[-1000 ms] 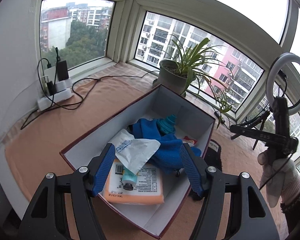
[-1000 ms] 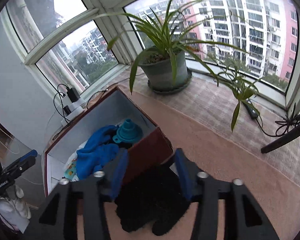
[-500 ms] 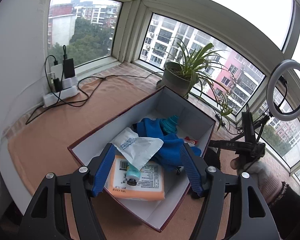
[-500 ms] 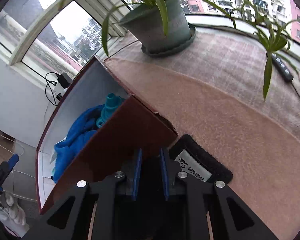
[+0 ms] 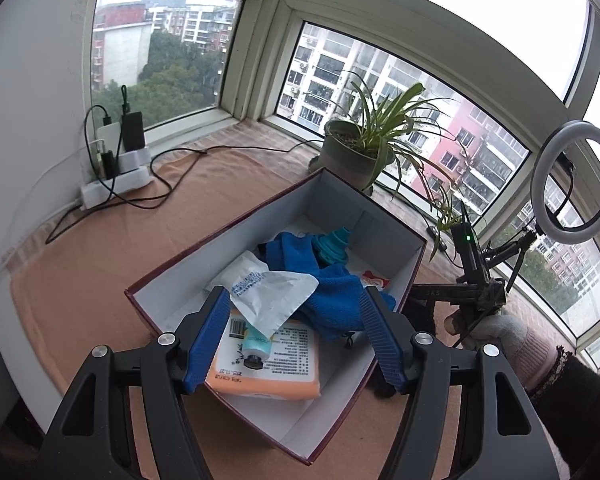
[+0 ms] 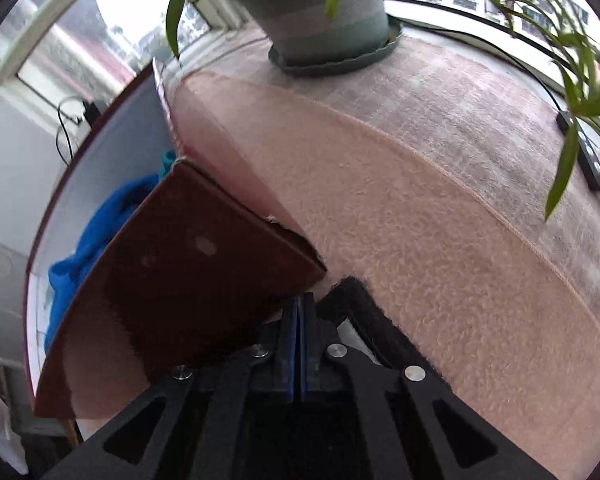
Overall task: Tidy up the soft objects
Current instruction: 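Withdraw both grippers from the box and move toward the black glove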
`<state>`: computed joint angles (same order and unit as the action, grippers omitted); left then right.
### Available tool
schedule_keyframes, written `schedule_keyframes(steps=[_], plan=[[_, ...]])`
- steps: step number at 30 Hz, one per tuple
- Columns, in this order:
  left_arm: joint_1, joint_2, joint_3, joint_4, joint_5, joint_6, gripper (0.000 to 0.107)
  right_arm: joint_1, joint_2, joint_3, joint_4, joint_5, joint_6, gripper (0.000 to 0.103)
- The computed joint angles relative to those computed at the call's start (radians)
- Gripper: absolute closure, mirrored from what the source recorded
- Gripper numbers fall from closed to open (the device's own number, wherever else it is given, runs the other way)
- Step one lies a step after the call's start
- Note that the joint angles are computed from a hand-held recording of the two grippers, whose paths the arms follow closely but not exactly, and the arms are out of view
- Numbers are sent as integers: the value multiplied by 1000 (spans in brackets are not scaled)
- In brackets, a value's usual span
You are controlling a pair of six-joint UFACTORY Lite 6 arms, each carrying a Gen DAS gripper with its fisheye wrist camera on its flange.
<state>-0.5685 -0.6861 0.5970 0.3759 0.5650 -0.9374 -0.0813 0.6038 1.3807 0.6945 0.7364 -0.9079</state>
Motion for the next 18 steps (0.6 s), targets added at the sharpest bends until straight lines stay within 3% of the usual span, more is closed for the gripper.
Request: schedule_keyframes(steps=[6,11,18], plan=[[-5,-5,4,-22,0,16,40,28,-42,-14,-189,44,94,103],[-45,-7,8,-22,-5,6,40,-15,-235,-263,-228,-6,-4,103],[-212,96,43,16,-57,-77,40,-272,-489,-583,-137,10,-251,103]])
